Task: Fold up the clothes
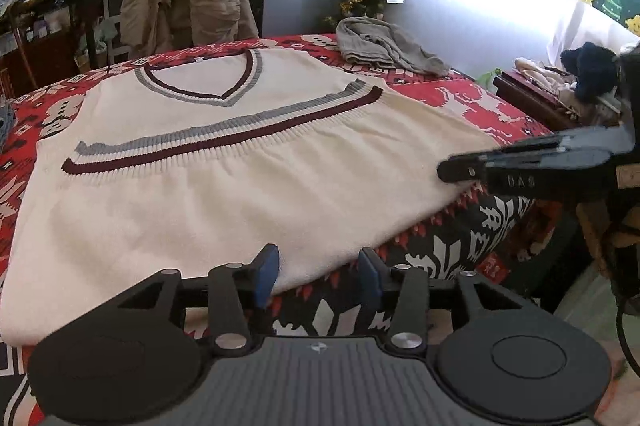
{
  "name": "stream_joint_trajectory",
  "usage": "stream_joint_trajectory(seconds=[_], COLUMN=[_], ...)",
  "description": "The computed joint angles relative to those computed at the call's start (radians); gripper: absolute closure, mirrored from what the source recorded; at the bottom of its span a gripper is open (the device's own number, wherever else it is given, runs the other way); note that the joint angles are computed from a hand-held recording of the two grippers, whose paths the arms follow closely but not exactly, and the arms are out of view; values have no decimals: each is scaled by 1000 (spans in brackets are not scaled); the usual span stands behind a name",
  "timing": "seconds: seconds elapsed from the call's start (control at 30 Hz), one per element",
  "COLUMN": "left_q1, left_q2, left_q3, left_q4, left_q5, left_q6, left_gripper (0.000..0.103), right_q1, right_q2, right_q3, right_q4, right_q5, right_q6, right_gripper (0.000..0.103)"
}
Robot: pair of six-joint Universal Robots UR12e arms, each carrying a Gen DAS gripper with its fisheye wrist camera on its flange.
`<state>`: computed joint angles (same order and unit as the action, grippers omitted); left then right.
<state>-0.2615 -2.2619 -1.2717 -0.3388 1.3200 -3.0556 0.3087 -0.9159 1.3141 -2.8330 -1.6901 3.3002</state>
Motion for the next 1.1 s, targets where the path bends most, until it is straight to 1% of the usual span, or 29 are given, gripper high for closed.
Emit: stream_joint_trajectory(seconds=[0.13,0.27,0.43,0.53,0.6,0.7,0.83,1.1], left_q1=[2,4,6,5,6,7,10,8], left_q2=[-1,-2,-2,-2,-1,-1,-1,-1], left_q3=[0,0,0,2,1,0,-1,0], left_q4=[4,4,4,1,1,4,6,5], left_q5=[-7,-17,-23,-22,-23,-29,-37,-28], left_q6=[-9,-22,-29,-29,-30,-33,-38,-33], left_gripper=[60,60,60,60,60,60,60,60], right_q1=[-6,-15,-18,-20,-21,-22,-24,-12], right_q2=[-14,-30,-8,11,12,-2,-22,-36], right_q3=[26,43,11,-19,-20,15,50,43], right_q4=[-4,1,-13,13,30,-1,-15,39], right_q5=[-3,-3,-63,-95,-110,-111,-108,-112], right_q6=[16,71,98,86,83,85,71,73], right_gripper=[95,95,94,94,94,94,94,92])
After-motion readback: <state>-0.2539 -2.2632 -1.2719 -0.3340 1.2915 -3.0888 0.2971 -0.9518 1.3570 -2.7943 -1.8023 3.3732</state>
